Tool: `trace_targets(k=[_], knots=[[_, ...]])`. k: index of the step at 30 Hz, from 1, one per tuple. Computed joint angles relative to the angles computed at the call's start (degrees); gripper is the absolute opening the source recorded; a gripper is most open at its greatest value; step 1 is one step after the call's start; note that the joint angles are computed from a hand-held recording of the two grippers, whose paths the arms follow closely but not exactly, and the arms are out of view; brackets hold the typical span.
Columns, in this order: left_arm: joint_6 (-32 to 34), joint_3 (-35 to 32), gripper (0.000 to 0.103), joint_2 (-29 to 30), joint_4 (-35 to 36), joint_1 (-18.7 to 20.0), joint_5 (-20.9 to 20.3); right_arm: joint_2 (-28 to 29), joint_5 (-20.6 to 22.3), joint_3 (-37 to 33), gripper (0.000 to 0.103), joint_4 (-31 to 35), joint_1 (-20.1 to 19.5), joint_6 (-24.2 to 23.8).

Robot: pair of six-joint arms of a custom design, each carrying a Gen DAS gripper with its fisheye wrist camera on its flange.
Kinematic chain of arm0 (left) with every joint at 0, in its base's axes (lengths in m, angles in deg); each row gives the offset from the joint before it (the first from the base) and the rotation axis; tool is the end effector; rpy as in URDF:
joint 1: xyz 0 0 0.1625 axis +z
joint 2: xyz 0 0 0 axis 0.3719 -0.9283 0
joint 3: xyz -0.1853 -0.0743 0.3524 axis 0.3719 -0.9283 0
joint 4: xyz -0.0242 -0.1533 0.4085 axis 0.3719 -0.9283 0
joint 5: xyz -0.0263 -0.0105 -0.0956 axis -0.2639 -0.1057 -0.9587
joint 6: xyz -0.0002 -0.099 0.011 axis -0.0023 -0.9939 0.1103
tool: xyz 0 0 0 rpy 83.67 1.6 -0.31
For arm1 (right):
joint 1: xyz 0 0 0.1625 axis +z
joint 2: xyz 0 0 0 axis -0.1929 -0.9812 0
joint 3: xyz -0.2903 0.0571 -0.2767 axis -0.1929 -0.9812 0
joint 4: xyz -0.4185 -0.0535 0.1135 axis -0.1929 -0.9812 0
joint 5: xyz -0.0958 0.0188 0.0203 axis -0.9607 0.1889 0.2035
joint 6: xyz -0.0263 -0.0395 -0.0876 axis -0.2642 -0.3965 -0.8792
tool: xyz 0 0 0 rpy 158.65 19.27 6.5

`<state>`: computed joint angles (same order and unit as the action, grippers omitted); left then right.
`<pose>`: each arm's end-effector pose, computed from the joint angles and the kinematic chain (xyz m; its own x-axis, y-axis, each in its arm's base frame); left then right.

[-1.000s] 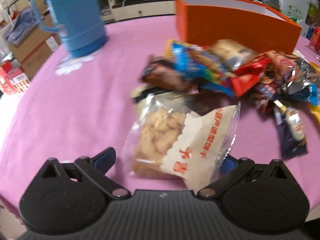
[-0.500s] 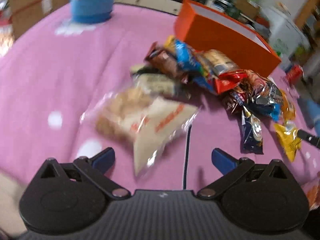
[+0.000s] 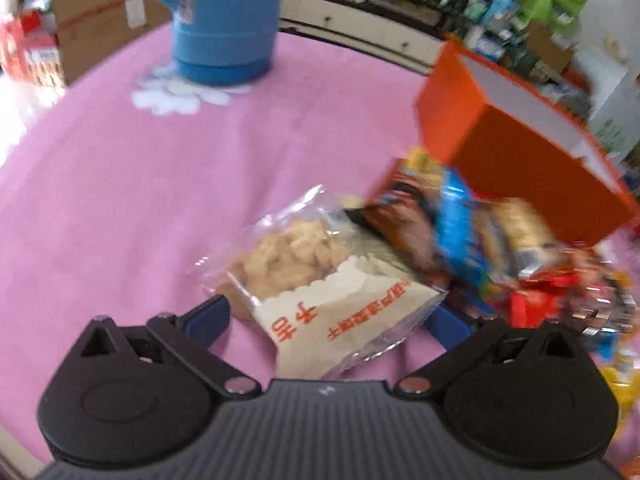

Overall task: Organize snacks
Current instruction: 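Move the left tool to the white-and-red peanut bag and grasp it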

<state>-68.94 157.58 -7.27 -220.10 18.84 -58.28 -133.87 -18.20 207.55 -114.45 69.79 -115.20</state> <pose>-0.1503 -0.4119 0.0790 -0.8147 -0.2642 -0.5161 0.1533 0.7603 -0.6312 -0.0590 -0.3795 0.2343 -0.8709 -0.0548 0.4883 -0.3958 0.6672 -0.6310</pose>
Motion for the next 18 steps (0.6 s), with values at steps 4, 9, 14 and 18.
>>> trace_targets(k=[4,9,14,18], knots=[[-4.4,3.9,0.102,-2.9,-3.6,-2.8,1.3,-1.6,1.6,-0.6,0.094,2.5,-1.6,2.9],[-8.1,0.0,0.103,0.5,-2.4,0.6,4.0,-1.5,2.4,-0.9,0.094,4.2,-1.5,4.0],[-10.4,0.4,0.091,-0.6,6.3,-0.3,2.7,1.6,-1.6,-0.6,0.094,-2.1,0.6,1.2],[-12.0,3.8,0.088,-4.4,13.5,-4.9,-0.1,0.7,-0.7,-0.7,0.094,0.1,0.1,1.6]])
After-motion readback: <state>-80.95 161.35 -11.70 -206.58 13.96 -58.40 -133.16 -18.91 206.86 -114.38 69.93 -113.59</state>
